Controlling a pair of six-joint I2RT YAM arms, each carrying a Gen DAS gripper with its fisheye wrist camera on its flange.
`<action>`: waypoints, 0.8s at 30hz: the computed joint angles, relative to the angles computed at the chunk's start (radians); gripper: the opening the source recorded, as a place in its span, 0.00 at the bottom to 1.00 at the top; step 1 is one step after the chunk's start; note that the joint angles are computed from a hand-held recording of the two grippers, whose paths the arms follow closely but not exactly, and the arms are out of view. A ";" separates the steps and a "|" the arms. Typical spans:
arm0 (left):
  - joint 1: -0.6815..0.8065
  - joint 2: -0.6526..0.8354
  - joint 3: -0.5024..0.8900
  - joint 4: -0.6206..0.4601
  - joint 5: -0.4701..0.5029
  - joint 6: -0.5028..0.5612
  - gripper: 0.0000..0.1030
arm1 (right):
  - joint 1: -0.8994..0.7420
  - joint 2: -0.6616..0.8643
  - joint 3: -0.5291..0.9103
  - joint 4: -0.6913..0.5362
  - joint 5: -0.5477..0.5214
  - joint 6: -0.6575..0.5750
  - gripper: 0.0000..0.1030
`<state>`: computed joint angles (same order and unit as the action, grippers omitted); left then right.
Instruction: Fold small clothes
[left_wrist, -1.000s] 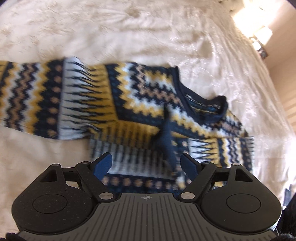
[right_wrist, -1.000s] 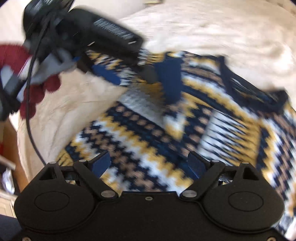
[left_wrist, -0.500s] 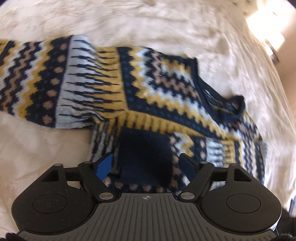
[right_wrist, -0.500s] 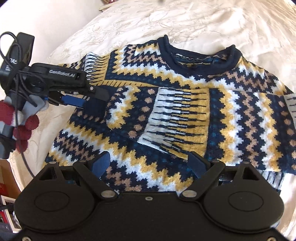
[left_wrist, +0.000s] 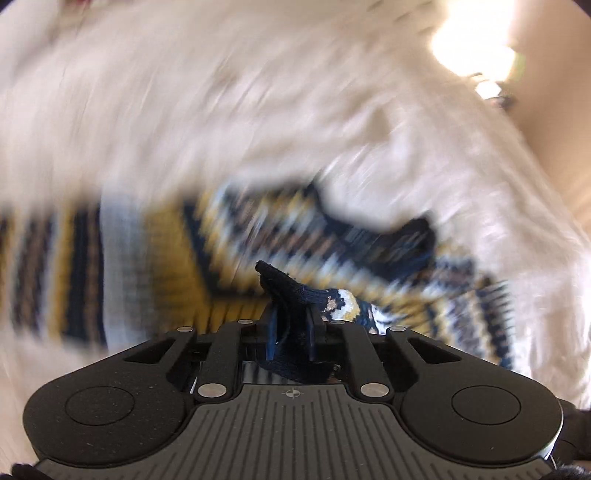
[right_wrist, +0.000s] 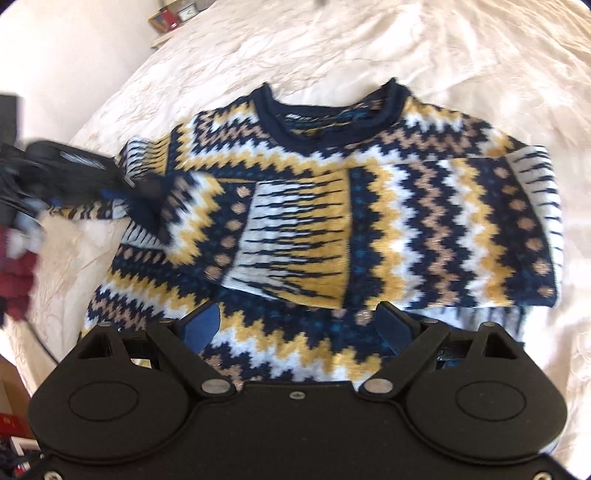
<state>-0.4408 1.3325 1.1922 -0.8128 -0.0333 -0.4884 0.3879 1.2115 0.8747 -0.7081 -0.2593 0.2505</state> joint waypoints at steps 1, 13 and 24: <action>0.001 -0.015 0.021 0.009 -0.014 0.021 0.15 | -0.009 -0.005 0.001 0.000 0.001 0.002 0.89; 0.203 0.121 -0.108 0.066 0.086 0.006 0.15 | -0.179 0.114 0.128 0.030 0.026 -0.053 0.89; 0.244 0.186 -0.062 0.020 -0.036 0.022 0.15 | -0.280 0.366 0.235 0.064 0.104 -0.138 0.89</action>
